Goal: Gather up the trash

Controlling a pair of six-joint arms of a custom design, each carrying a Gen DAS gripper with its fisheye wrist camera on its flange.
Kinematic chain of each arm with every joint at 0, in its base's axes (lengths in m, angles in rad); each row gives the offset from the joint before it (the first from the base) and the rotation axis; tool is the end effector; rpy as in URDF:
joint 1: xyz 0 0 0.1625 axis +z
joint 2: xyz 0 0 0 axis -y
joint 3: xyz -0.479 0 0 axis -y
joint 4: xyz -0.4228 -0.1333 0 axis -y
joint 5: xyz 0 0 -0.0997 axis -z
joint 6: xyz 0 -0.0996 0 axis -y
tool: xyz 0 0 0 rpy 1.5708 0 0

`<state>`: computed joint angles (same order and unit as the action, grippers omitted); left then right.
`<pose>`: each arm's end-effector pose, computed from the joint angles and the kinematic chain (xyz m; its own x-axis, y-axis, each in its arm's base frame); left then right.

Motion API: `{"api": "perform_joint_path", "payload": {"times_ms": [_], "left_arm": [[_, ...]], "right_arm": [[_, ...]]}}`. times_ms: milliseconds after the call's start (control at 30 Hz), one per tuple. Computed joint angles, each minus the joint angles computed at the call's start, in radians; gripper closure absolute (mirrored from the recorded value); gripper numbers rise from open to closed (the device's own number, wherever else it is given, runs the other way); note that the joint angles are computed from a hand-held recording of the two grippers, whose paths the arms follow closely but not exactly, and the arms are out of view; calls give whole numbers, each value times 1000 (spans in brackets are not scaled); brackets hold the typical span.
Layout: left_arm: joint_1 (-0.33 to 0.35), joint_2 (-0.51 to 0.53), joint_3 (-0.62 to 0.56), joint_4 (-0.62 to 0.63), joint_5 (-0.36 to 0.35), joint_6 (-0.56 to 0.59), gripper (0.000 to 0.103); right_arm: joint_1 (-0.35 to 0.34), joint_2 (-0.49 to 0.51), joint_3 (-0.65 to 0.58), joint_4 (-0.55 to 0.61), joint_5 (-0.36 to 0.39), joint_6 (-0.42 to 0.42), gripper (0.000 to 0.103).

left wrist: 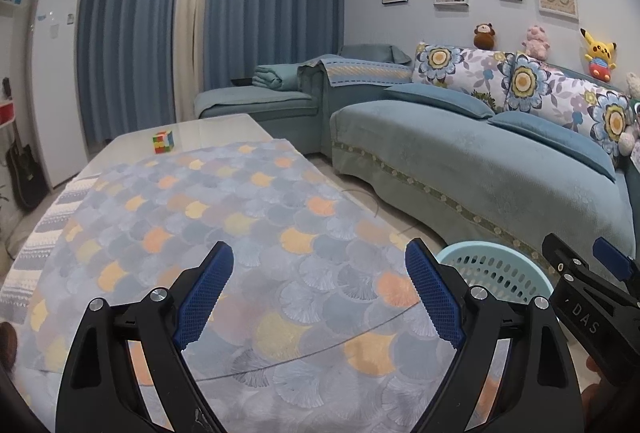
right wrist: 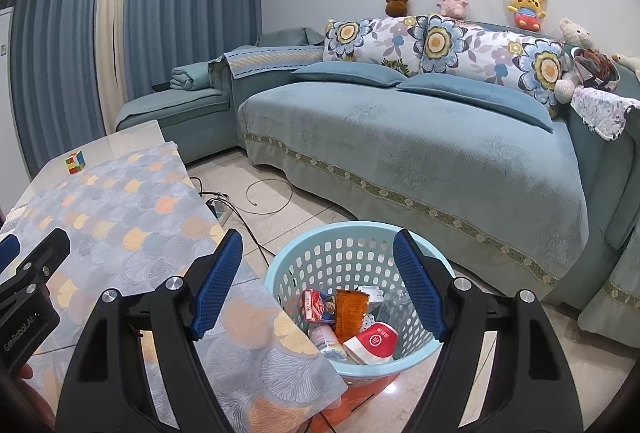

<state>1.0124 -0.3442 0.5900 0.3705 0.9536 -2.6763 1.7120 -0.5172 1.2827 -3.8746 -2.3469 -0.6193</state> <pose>-0.2988 -0.8387 0.0929 -0.7043 0.2481 -0.6651 0.6963 0.4240 -0.5792 0.1749 -0.7786 0.2037 -0.6529 0.4640 0.5987 -0.4710 0.3702 -0.8006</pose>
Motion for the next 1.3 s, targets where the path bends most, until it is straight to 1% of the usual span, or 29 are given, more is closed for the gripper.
{"api": "perform_joint_path", "payload": {"times_ms": [433,800,900,1100,1300], "left_arm": [[0,0,-2,-2,0,3,17],[2,2,-18,5,-1,5,14],[3,3,-20,3,-2,7,12],[4,16,-50,19,-20,10,11],[1,18,-44,4,-45,22,10]], "right_arm": [[-6,-4,6,19,2,20,29],[-7,-6,9,25,0,24,29],[-9,-6,11,27,-1,26,29],[-13,-10,15,31,1,29,29],[-14,-11,15,37,2,30,29]]}}
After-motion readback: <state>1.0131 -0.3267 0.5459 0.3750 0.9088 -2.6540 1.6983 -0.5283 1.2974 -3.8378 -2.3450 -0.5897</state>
